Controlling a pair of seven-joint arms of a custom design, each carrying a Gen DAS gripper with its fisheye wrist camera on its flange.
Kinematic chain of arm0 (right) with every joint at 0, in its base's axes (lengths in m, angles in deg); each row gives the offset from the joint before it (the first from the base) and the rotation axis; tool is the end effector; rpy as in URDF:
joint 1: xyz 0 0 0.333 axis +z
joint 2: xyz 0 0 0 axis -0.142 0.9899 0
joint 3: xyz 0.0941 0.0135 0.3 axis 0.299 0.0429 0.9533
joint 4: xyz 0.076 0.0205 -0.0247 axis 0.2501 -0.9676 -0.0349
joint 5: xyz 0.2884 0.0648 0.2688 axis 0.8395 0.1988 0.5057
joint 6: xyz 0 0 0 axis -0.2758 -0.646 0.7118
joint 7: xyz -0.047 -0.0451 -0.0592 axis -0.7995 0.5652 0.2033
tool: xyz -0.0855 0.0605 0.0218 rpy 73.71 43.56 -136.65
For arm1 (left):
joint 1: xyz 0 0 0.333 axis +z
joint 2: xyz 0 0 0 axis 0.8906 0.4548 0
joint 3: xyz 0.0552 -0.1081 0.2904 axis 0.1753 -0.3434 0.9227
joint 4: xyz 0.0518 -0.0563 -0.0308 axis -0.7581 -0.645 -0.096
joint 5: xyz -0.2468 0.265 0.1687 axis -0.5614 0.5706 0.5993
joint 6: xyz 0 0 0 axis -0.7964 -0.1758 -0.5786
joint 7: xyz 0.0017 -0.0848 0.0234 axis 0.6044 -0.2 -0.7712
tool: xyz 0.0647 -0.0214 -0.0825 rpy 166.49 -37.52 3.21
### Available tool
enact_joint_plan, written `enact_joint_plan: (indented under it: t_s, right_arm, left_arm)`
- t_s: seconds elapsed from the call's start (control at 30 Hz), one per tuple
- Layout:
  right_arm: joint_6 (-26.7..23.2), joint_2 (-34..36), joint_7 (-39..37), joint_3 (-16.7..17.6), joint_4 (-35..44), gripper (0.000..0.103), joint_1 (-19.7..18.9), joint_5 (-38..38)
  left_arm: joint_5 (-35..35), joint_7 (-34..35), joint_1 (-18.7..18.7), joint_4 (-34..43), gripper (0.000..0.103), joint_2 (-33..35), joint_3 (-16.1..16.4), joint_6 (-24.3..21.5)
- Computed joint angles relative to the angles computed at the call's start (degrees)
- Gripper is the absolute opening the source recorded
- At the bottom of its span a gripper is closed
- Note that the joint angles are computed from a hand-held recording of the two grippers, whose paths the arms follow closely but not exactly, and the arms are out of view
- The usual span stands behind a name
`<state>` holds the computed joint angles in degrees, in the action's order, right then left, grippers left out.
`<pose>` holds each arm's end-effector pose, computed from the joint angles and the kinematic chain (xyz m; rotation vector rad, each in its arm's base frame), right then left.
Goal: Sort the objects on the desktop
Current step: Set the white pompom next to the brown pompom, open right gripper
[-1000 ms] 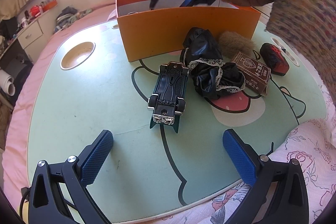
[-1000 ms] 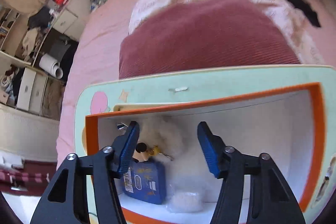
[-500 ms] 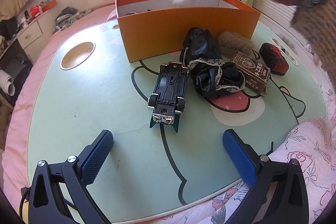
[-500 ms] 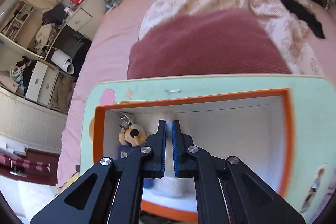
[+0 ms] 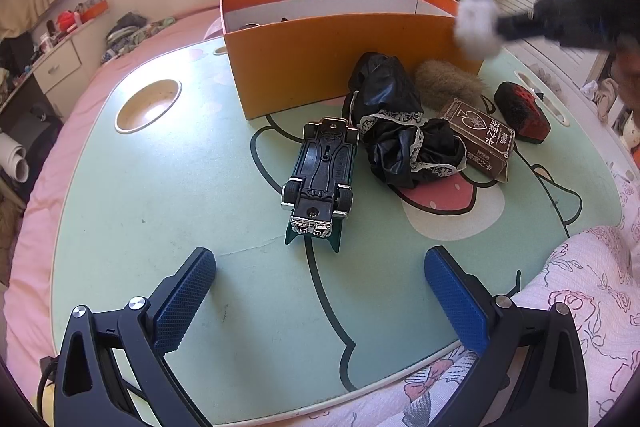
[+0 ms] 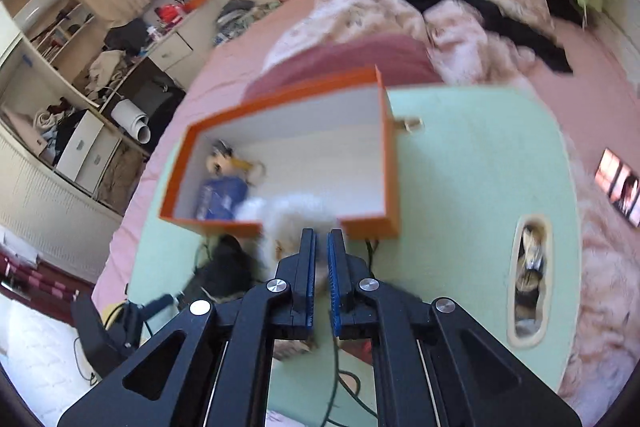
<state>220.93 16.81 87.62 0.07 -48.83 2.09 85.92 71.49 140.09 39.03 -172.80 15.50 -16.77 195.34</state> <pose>0.7190 0.1824 0.3418 -1.6830 1.8270 -0.0739 0.6279 -0.3473 0.2639 -1.4636 2.2301 -0.7188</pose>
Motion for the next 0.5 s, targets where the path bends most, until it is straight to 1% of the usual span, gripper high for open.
enact_joint_plan:
  t_s: [0.03,0.1,0.13,0.17,0.2,0.23,0.27,0.3,0.33,0.43,0.47,0.5]
  right_arm:
    - [-0.39,0.6,1.39,-0.99,0.38,0.007,0.73,-0.74]
    - [0.14,1.41,5.28,-4.2,0.26,0.007,3.21,-4.06]
    - [1.39,1.35,6.15,-4.63,-0.48,0.007,3.58,-4.85]
    - [3.53,0.85,5.92,-3.94,-1.97,0.007,3.12,-4.55]
    - [6.49,-0.15,4.82,-2.57,-4.26,0.01,2.15,-3.55]
    - [10.64,-1.6,3.56,-1.17,-7.32,0.018,1.39,-2.36]
    - [14.75,-3.0,2.87,-0.37,-10.28,0.021,1.26,-1.61]
    - [17.68,-4.21,2.94,-0.51,-12.71,0.026,1.85,-1.58]
    - [20.0,-5.51,3.08,-0.93,-15.11,0.027,2.72,-1.93]
    - [25.84,-9.05,1.47,0.11,-22.11,0.027,3.89,-3.3]
    - [26.55,-9.79,1.75,-1.52,-23.82,0.027,6.13,-4.13]
    - [26.6,-10.22,2.15,-4.3,-25.15,0.027,9.41,-5.3]
  left_arm:
    - [0.0,-0.01,-0.04,0.03,0.103,0.01,0.02,0.0]
    - [0.0,0.0,-0.06,-0.01,0.103,0.0,0.06,0.03]
    - [0.0,-0.03,-0.09,-0.03,0.103,-0.01,0.1,0.04]
    - [0.0,-0.03,-0.09,-0.03,0.103,-0.01,0.1,0.04]
    - [0.0,-0.04,-0.12,0.0,0.103,0.0,0.12,0.02]
    - [-0.01,-0.02,-0.1,0.04,0.103,0.02,0.1,0.0]
    - [-0.01,-0.03,-0.09,-0.04,0.103,-0.01,0.1,0.04]
    - [-0.01,-0.03,-0.09,-0.04,0.103,-0.01,0.1,0.05]
    - [-0.02,-0.04,-0.12,0.01,0.103,0.0,0.11,0.02]
    - [0.0,-0.05,-0.12,-0.06,0.103,-0.02,0.14,0.07]
    - [0.0,-0.05,-0.12,-0.06,0.103,-0.02,0.14,0.07]
    - [-0.02,-0.02,-0.09,-0.03,0.103,0.0,0.11,0.05]
